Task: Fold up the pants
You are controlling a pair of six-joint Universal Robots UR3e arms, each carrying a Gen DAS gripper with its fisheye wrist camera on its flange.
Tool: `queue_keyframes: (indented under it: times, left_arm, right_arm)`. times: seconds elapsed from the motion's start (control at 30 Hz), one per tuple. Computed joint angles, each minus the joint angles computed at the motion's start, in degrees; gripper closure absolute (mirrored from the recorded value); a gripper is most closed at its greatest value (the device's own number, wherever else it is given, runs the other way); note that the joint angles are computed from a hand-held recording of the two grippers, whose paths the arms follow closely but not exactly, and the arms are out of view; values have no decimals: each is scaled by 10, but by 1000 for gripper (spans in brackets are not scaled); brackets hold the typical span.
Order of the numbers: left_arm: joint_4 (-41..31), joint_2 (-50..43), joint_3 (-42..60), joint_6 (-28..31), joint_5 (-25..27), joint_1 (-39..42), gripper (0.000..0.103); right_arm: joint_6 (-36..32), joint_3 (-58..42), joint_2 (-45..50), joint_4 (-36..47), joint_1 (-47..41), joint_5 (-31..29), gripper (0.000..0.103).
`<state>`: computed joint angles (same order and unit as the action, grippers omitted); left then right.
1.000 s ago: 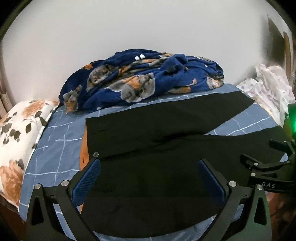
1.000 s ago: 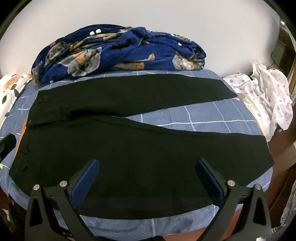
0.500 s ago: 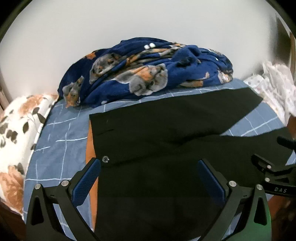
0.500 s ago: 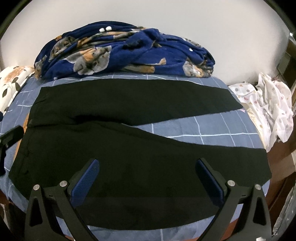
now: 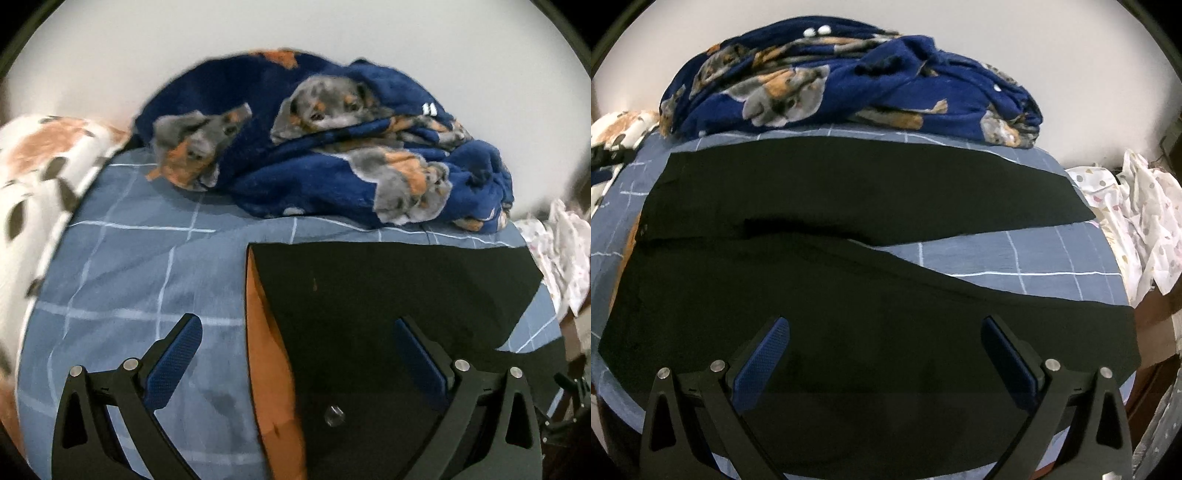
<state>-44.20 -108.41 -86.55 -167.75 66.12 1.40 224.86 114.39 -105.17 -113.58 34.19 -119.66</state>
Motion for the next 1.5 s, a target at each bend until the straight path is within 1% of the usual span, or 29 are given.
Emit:
queue_keyframes:
  times: [0.07, 0.13, 0.2, 0.3, 0.37, 0.43, 0.47, 0.5, 0.53, 0.57, 0.6, 0.63, 0.67, 0.7, 0.73, 0.8, 0.83, 0.97, 1.03, 1.1, 1.17, 1.2, 1.23, 1.27, 1.3, 1.37, 1.4, 1.43, 1.5]
  left_arm:
    - [-35, -59, 68, 26, -6, 0, 2]
    - [-38, -104, 114, 30, 11, -7, 3]
    - [-41, -152, 167, 16, 22, -9, 3]
    - [-48, -207, 232, -8, 10, -2, 3]
    - [-52, -237, 268, -11, 6, -2, 3]
    - [-98, -280, 339, 3, 20, -12, 4]
    - [-112, -292, 357, 14, 17, -15, 6]
    - [-129, -303, 373, 32, 6, -17, 19]
    - [-155, -315, 394, 46, -2, -18, 44]
    - [-183, -330, 417, 62, -7, -21, 51]
    - [-175, -330, 415, 66, -2, -26, 54]
    - [-179, -332, 418, 68, -3, -27, 70]
    - [-172, -331, 416, 67, 9, -31, 73]
    - [-158, -325, 403, 68, 13, -33, 83]
    - [-141, -318, 385, 66, 16, -33, 89]
    - [-130, -310, 368, 57, 12, -30, 91]
    - [-107, -294, 337, 51, 6, -27, 94]
    - [-4, -206, 198, 38, 1, -27, 94]
    - [48, -141, 108, 29, -24, -21, 94]
    - [89, -72, 22, 29, -56, -7, 94]
    - [102, -4, -38, 24, -93, 6, 94]
    - [106, 36, -78, 33, -113, 19, 94]
    - [101, 90, -126, 51, -142, 40, 94]
    - [103, 121, -150, 49, -154, 44, 94]
    - [96, 172, -194, 61, -177, 60, 94]
    - [67, 244, -241, 74, -202, 76, 94]
    - [43, 280, -261, 82, -214, 87, 94]
    - [6, 327, -286, 101, -231, 103, 94]
    - [-34, 378, -312, 112, -237, 111, 93]
  right_arm:
    - [-8, -1, 12, -8, -3, 5, 0]
    - [-13, 0, 18, -13, -6, 10, 0]
    - [-19, 1, 26, -17, -12, 16, 0]
    - [-25, 8, 31, -23, -20, 24, 0]
    - [-27, 13, 33, -26, -25, 28, 0]
    - [-29, 17, 36, -31, -30, 32, 0]
    - [-30, 19, 38, -34, -32, 34, 1]
    - [-30, 20, 39, -36, -34, 36, 0]
    - [-30, 19, 41, -37, -34, 36, 0]
    - [-31, 18, 44, -38, -34, 36, 0]
    - [-31, 17, 46, -39, -34, 36, 0]
    - [-32, 18, 46, -41, -34, 36, 0]
    - [-34, 17, 48, -43, -35, 37, 0]
    - [-35, 17, 50, -44, -36, 39, 0]
    - [-35, 15, 53, -47, -36, 41, 0]
    - [-39, 16, 58, -54, -40, 46, 0]
    - [-38, 14, 61, -54, -39, 46, 0]
    - [-48, 11, 61, -59, -39, 45, 0]
    - [-63, 26, 46, -77, -54, 63, 0]
    - [-92, 59, 8, -109, -102, 117, 0]
    - [-125, 101, -52, -135, -179, 190, 0]
    - [-145, 120, -89, -137, -232, 232, 0]
    - [-155, 128, -109, -138, -261, 256, 0]
    - [-179, 136, -141, -129, -314, 293, 0]
    - [-194, 133, -155, -120, -346, 313, 0]
    - [-242, 130, -180, -112, -432, 382, 0]
    - [-266, 122, -181, -107, -472, 418, 0]
    - [-279, 118, -180, -105, -495, 442, 0]
    - [-312, 114, -170, -100, -568, 522, 0]
